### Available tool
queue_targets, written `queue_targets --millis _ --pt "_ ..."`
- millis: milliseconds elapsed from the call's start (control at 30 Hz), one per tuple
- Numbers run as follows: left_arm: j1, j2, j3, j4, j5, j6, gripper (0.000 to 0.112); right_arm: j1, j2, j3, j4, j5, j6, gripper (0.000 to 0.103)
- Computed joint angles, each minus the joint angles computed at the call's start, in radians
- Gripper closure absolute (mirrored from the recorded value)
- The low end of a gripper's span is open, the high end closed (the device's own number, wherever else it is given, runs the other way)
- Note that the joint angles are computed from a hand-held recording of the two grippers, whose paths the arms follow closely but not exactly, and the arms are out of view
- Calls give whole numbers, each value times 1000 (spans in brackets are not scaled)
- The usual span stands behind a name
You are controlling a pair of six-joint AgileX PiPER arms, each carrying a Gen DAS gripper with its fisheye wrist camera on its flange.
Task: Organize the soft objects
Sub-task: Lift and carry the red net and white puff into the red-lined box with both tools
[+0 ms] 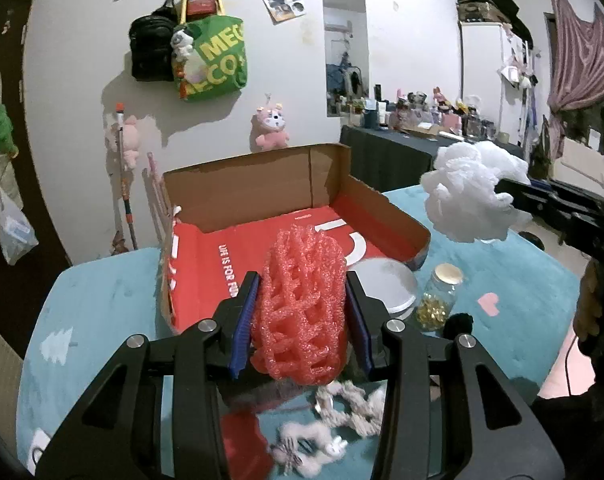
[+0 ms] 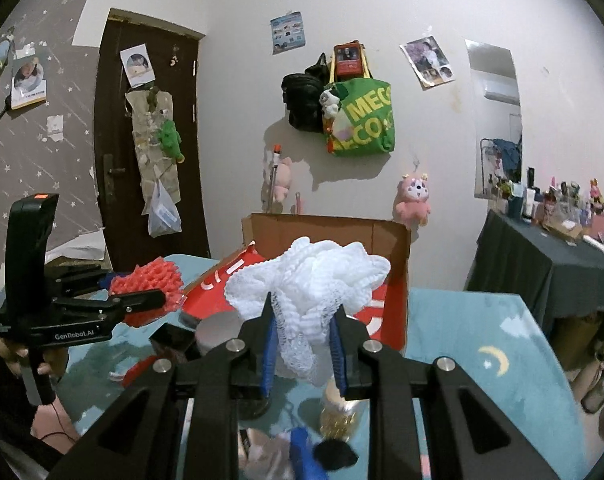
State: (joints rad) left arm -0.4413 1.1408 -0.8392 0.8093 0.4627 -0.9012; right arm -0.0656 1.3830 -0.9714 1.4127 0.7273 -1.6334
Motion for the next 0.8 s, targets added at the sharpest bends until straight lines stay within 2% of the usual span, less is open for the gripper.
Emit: queue_targets --millis 133,400,567,633,800 --pt "74 61 -76 -176 -31 222 73 29 66 -102 -70 2 66 79" --pt "181 210 -242 -502 -10 623 73 125 215 -316 -275 -29 224 79" --pt "250 328 -374 -688 42 840 73 165 337 -488 -417 -2 359 79" --pt "264 372 -420 -709 56 874 73 185 398 -576 -487 14 431 79" --pt "318 551 -634 -807 156 995 73 239 596 -876 -685 94 649 79"
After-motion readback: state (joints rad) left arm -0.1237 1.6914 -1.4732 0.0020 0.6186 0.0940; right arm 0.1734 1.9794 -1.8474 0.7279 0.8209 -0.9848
